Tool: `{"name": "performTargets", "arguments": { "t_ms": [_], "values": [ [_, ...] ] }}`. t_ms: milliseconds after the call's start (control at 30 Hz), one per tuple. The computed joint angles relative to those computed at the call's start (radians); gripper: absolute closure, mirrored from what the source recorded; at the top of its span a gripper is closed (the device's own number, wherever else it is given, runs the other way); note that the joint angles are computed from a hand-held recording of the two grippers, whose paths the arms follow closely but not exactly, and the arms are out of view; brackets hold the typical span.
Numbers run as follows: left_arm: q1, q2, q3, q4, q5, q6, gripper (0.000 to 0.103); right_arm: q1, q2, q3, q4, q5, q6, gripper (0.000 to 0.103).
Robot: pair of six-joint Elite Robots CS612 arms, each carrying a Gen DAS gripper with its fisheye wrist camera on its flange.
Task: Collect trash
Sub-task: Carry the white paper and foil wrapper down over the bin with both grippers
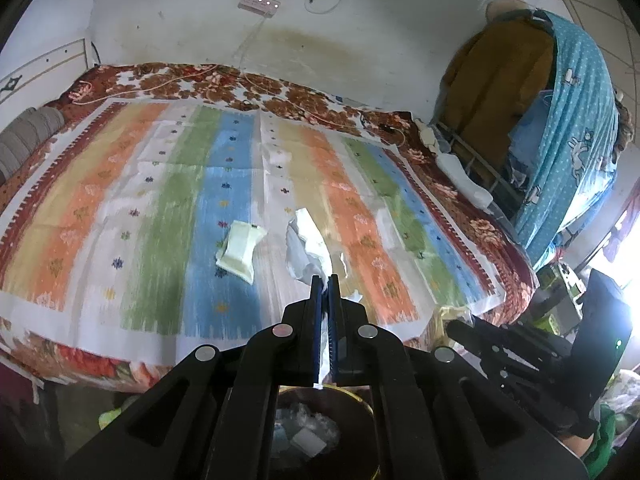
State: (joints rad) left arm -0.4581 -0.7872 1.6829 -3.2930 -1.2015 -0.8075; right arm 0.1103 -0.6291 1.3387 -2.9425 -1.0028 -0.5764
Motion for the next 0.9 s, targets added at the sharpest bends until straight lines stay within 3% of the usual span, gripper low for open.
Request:
{"name": "performTargets", "arguments": {
  "t_ms": [400,900],
  "values": [
    [-0.044,-0.020,0.091,-0.047,0.023,-0.041,0.101,-0.008,-0.035,0.103,-0.042,-0.001,-0.071,0.090],
    [-0.088,-0.009,0.121,-0.040,0.013,-0.064,0.101,-0.021,-0.052,0.181,-0.049,-0.027,-0.112,0.090]
  ]
}}
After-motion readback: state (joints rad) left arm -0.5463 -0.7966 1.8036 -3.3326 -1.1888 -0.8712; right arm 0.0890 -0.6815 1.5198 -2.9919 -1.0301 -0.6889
